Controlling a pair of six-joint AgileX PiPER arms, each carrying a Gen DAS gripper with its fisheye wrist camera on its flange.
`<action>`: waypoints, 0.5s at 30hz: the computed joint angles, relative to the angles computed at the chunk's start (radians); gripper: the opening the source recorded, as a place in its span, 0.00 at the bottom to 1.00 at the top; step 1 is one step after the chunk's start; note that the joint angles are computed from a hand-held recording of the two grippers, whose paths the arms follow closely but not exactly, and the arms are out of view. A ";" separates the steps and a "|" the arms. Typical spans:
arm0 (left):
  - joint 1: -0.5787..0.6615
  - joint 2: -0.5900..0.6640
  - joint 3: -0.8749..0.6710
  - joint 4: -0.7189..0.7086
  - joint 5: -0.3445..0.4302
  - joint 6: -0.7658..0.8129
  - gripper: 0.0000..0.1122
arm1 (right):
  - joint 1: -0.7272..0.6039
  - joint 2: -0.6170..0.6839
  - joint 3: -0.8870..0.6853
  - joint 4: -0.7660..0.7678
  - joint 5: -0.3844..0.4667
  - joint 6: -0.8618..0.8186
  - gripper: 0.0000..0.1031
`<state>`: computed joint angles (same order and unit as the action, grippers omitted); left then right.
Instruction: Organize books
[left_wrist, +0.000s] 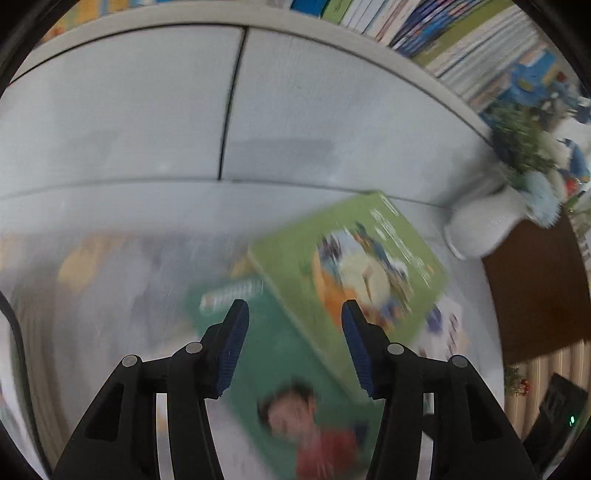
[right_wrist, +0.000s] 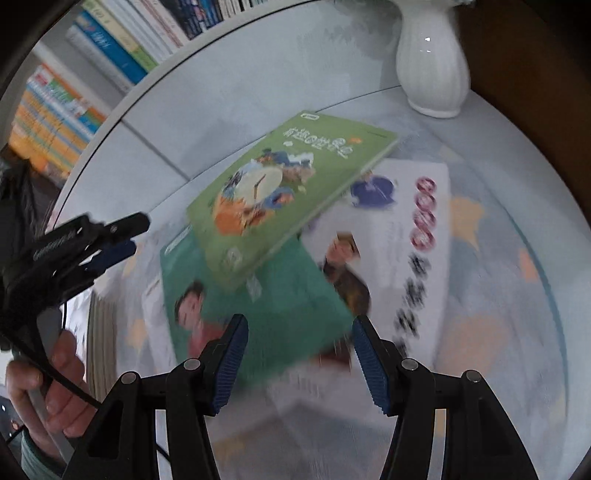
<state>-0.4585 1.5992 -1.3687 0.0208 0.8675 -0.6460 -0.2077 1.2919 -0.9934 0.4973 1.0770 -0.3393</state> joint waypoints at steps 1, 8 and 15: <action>0.017 0.048 -0.039 -0.014 0.001 0.029 0.44 | 0.014 0.025 -0.004 0.002 -0.027 0.011 0.55; 0.088 0.295 -0.259 -0.060 0.032 0.139 0.44 | 0.066 0.215 -0.100 0.000 -0.155 0.084 0.55; 0.090 0.263 -0.197 -0.245 0.033 0.341 0.45 | 0.046 0.300 -0.175 0.066 -0.139 0.009 0.55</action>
